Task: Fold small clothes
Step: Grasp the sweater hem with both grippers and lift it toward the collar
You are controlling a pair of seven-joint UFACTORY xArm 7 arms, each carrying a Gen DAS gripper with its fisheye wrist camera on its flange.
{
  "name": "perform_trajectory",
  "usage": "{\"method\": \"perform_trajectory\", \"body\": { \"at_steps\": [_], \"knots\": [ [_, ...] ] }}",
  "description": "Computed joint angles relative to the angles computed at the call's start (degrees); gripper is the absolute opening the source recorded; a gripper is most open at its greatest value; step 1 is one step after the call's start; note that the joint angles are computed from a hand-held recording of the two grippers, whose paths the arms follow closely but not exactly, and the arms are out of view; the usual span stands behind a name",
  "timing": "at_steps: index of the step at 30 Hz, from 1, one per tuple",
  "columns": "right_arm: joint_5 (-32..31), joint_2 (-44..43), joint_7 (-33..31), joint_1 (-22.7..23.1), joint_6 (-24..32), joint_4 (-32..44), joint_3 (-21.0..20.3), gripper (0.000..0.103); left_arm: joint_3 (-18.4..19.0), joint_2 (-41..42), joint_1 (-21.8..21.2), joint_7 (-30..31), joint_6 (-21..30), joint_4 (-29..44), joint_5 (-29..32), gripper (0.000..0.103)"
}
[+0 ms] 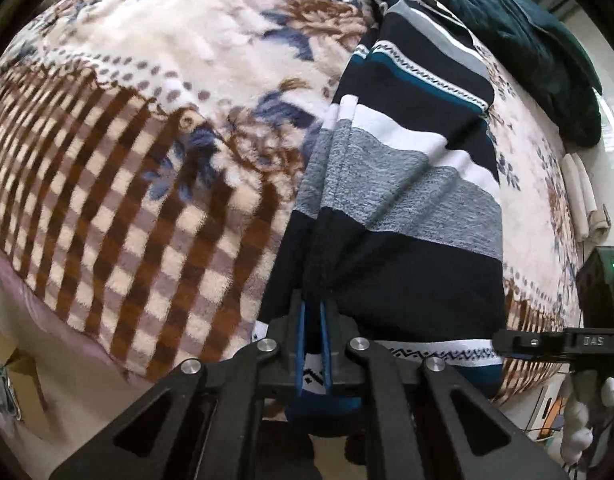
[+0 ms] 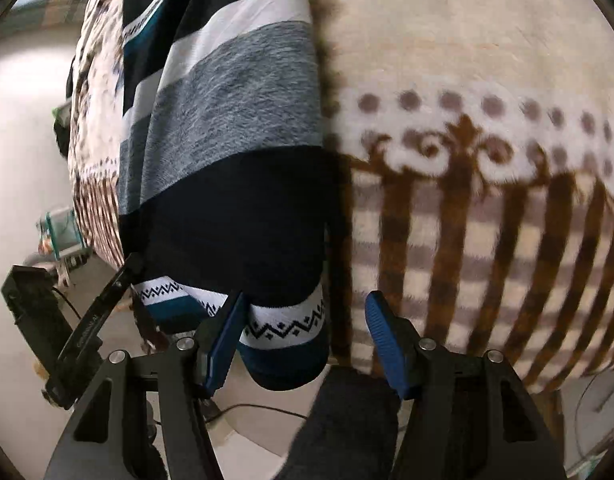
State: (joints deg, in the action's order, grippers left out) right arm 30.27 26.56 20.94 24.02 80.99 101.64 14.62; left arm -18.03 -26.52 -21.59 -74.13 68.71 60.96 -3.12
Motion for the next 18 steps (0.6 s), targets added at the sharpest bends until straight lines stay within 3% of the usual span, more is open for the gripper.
{"method": "perform_trajectory", "body": {
  "at_steps": [2, 4, 5, 6, 9, 14, 16, 17, 18],
  "knots": [
    [1.6, -2.8, 0.9, -0.4, -2.7, -4.9, -0.2, 0.064, 1.1, -0.2, -0.5, 2.4, -2.2, -2.0, -1.1, 0.005],
    [3.3, -5.6, 0.3, -1.2, -5.0, -9.7, -0.3, 0.056, 1.8, -0.9, -0.9, 3.9, -4.7, -4.2, -2.3, 0.005],
    [3.0, -6.9, -0.2, -1.3, -5.7, -11.5, -0.4, 0.032, 1.9, -1.2, -0.9, 4.3, -5.4, -4.7, -2.7, 0.005],
    [0.2, -7.1, 0.4, -0.4, -4.8, -11.7, -0.6, 0.015, 2.5, -2.1, -1.3, 5.1, -6.8, -6.2, -3.9, 0.005],
    [-2.6, -10.3, 1.7, 0.9, -6.0, -14.9, -0.7, 0.012, 3.4, -3.6, -1.8, 7.6, -7.7, -7.5, -5.9, 0.005],
    [-3.8, -11.5, 4.4, 2.6, -8.1, -16.9, -0.2, 0.016, 5.2, -3.8, -2.2, 14.1, -8.4, -8.9, -8.9, 0.006],
    [-4.4, -11.4, 4.9, 3.2, -7.8, -15.3, 0.0, 0.030, 6.1, -6.3, -2.2, 14.9, -11.4, -10.1, -11.4, 0.009],
    [-4.0, -11.7, 5.3, 3.2, -8.5, -14.9, -0.1, 0.048, 6.1, -7.5, -1.9, 14.7, -12.0, -10.5, -12.1, 0.010],
    [-2.6, -13.3, 5.2, 2.8, -10.2, -16.5, -0.1, 0.056, 5.8, -8.4, -1.4, 13.8, -11.7, -10.4, -12.2, 0.016]
  ]
}}
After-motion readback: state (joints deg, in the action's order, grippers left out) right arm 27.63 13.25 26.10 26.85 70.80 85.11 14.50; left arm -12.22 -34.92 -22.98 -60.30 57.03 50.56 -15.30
